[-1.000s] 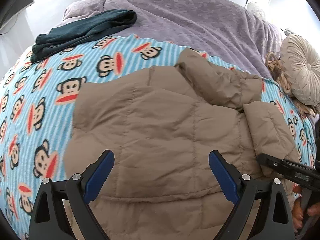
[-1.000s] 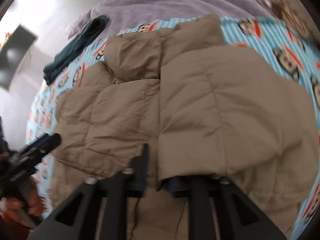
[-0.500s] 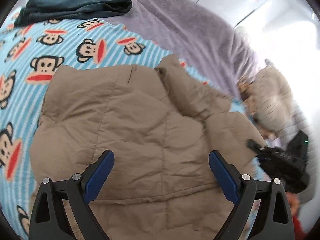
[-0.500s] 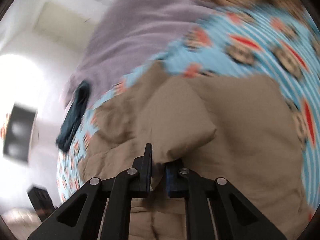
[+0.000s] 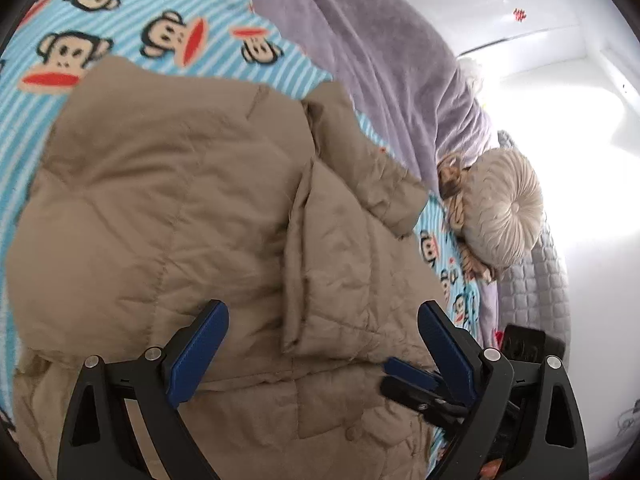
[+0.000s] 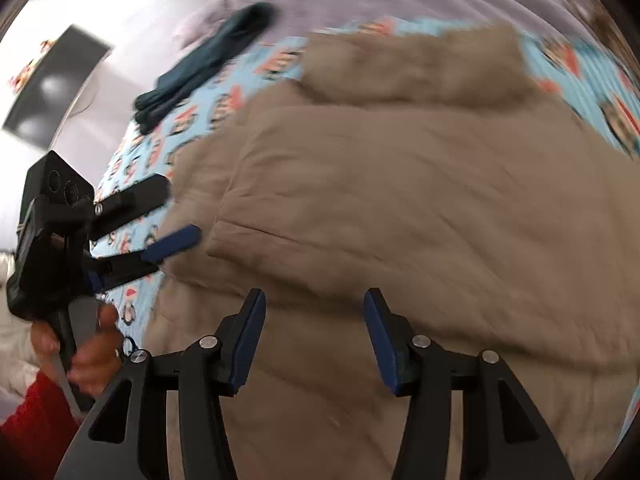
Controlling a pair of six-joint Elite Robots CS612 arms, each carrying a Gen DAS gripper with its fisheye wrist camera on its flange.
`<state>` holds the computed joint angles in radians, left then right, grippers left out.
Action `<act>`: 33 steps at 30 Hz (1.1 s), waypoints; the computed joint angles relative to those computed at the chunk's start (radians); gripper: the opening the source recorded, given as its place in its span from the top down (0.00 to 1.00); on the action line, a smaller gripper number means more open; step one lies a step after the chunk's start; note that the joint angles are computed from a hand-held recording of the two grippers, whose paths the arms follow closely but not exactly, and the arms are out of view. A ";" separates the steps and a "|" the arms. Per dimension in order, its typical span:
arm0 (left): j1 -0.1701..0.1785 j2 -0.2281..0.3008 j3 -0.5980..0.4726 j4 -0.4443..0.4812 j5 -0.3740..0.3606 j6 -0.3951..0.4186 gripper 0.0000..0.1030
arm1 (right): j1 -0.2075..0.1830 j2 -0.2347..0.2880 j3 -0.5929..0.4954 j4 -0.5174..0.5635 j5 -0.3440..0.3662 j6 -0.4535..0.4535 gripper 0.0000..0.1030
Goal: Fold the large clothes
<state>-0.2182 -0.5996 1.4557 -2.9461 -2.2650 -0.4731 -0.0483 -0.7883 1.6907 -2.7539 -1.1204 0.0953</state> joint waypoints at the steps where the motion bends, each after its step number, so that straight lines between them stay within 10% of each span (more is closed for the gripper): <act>1: -0.005 0.002 -0.004 0.013 0.000 0.010 0.07 | -0.018 -0.013 0.028 -0.006 -0.007 0.028 0.47; 11: -0.058 0.016 -0.062 0.114 0.082 0.077 0.10 | -0.225 -0.054 0.227 -0.269 0.007 0.468 0.46; 13: -0.067 0.008 -0.059 0.132 0.109 0.113 0.59 | -0.239 -0.047 0.224 -0.291 -0.015 0.504 0.67; 15: -0.068 0.001 -0.057 0.176 0.119 0.153 0.85 | -0.232 -0.046 0.208 -0.259 -0.054 0.485 0.79; 23: -0.046 -0.022 0.017 0.177 0.205 0.192 0.85 | -0.177 -0.021 0.153 -0.192 -0.106 0.332 0.85; 33: -0.050 -0.121 0.092 0.139 0.412 0.223 0.76 | -0.176 -0.015 0.156 -0.195 -0.099 0.373 0.85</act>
<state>-0.2683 -0.7205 1.5477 -2.8071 -1.8530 -0.2503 -0.2244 -0.8032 1.8472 -2.9490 -1.2197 0.4679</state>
